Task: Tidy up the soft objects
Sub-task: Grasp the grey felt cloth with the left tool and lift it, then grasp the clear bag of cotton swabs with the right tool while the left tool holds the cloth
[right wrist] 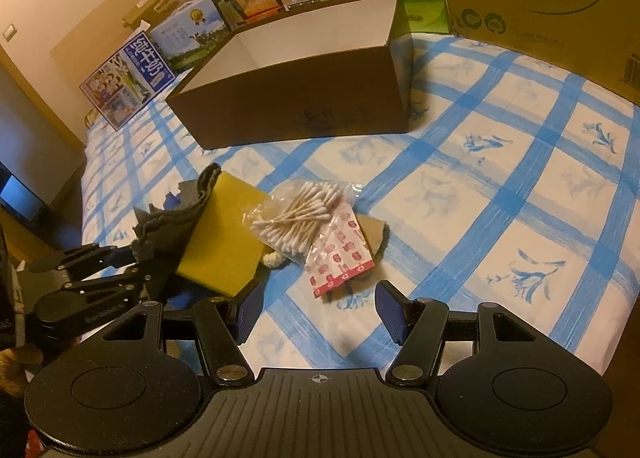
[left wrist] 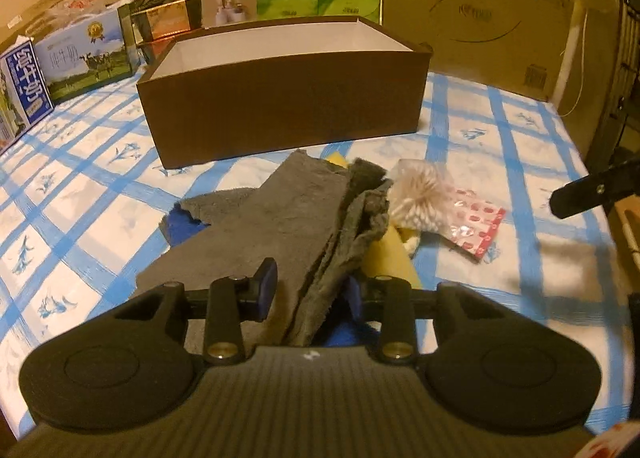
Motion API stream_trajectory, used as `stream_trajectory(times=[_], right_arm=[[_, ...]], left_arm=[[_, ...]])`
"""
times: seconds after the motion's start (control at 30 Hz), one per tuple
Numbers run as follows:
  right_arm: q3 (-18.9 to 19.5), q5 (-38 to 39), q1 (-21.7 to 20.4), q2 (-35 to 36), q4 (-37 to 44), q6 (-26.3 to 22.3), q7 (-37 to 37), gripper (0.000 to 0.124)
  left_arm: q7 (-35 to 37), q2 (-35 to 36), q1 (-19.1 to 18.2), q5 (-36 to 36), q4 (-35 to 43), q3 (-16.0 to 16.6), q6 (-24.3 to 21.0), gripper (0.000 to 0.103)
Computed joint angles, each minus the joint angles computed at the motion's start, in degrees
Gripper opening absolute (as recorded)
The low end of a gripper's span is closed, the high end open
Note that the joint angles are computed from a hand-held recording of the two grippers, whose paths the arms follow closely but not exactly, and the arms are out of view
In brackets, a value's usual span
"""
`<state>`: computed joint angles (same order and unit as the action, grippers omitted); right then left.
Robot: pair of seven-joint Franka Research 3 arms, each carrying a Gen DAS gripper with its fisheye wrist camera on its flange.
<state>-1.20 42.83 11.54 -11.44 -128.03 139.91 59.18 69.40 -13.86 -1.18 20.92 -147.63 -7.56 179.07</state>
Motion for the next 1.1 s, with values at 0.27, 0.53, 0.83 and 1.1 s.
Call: stream_trajectory(times=[0.27,0.53,0.83,1.1], right_arm=[[0.61,-0.87,0.43,0.79,0.07,1.54,-0.44,0.062],[1.93,0.51,2.83,3.36,0.80,7.66,-7.12,0.062],[4.17,2.10,4.28,10.21,5.69,12.26,-8.54,0.062],[6.12,-8.65,5.86,15.82,8.13,18.80,0.70,0.062]], left_arm=[[5.70,-1.42,-7.05,-10.36,-1.55,7.46,2.19,0.007],[-0.99,-5.94,-6.23,-15.92,-3.05,11.11,3.76,0.006],[-5.98,-5.81,-3.54,-16.64,-2.61,11.41,3.61,0.006],[-5.16,-3.81,-8.03,-18.15,-1.81,14.99,3.21,0.006]])
